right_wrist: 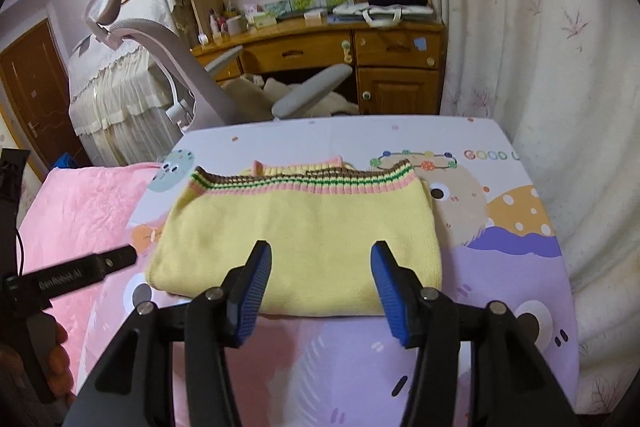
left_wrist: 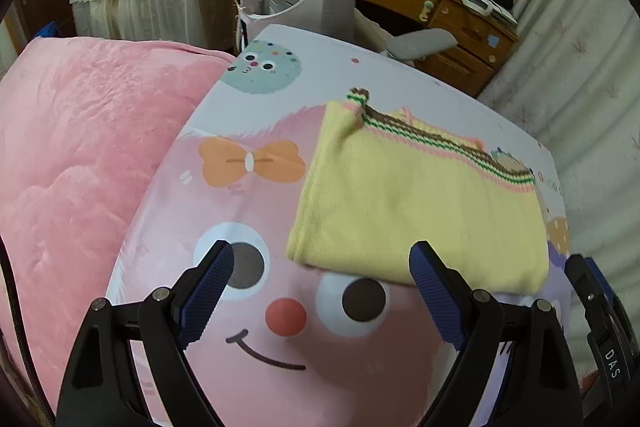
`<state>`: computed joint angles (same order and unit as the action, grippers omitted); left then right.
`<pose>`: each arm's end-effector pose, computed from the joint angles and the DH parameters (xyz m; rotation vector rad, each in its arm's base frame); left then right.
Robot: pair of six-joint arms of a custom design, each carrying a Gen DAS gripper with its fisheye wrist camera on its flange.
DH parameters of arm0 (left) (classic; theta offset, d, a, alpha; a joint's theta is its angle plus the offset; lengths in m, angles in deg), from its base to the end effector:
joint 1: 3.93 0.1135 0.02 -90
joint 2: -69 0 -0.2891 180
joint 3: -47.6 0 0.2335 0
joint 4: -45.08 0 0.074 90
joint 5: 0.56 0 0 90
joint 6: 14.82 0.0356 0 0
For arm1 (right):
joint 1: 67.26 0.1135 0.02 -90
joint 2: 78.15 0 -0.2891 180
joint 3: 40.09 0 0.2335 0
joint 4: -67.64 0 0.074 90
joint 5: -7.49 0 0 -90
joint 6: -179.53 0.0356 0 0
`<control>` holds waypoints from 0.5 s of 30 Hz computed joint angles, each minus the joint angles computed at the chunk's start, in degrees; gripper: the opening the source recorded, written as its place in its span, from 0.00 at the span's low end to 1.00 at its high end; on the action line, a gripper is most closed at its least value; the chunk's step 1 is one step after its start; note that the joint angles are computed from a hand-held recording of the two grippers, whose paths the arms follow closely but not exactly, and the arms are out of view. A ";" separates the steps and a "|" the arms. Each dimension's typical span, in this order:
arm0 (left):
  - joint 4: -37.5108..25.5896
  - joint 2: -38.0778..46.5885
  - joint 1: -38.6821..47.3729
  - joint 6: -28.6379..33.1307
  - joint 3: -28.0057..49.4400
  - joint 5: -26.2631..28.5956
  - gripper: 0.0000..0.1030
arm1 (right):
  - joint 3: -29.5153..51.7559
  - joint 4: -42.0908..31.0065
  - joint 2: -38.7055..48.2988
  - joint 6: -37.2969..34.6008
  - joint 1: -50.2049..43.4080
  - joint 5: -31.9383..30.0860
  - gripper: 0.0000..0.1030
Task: Fold large clothes
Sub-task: 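Move the left tool to the folded cardigan edge and grasp it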
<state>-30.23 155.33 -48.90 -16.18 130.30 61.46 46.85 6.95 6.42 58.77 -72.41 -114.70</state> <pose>0.1920 -0.1682 0.2837 -1.0894 2.3821 0.0073 0.2812 -0.0063 0.3223 -0.7282 2.3117 0.4518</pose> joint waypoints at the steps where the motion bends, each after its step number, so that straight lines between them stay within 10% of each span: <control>1: 0.08 0.24 -0.51 -0.25 0.10 0.03 0.86 | -0.24 -0.24 -0.49 0.20 -0.09 -0.30 0.51; 10: 12.16 -1.91 -1.65 -1.35 -7.44 3.36 0.86 | -4.63 1.86 -2.72 -1.84 1.19 1.70 0.51; 15: 31.13 -6.07 -1.65 -2.56 -19.62 4.65 0.86 | -9.72 7.95 -5.30 -2.06 2.45 3.87 0.50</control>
<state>0.90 149.26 -50.55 -18.75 110.68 66.12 37.12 14.89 1.12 56.70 -69.96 -110.83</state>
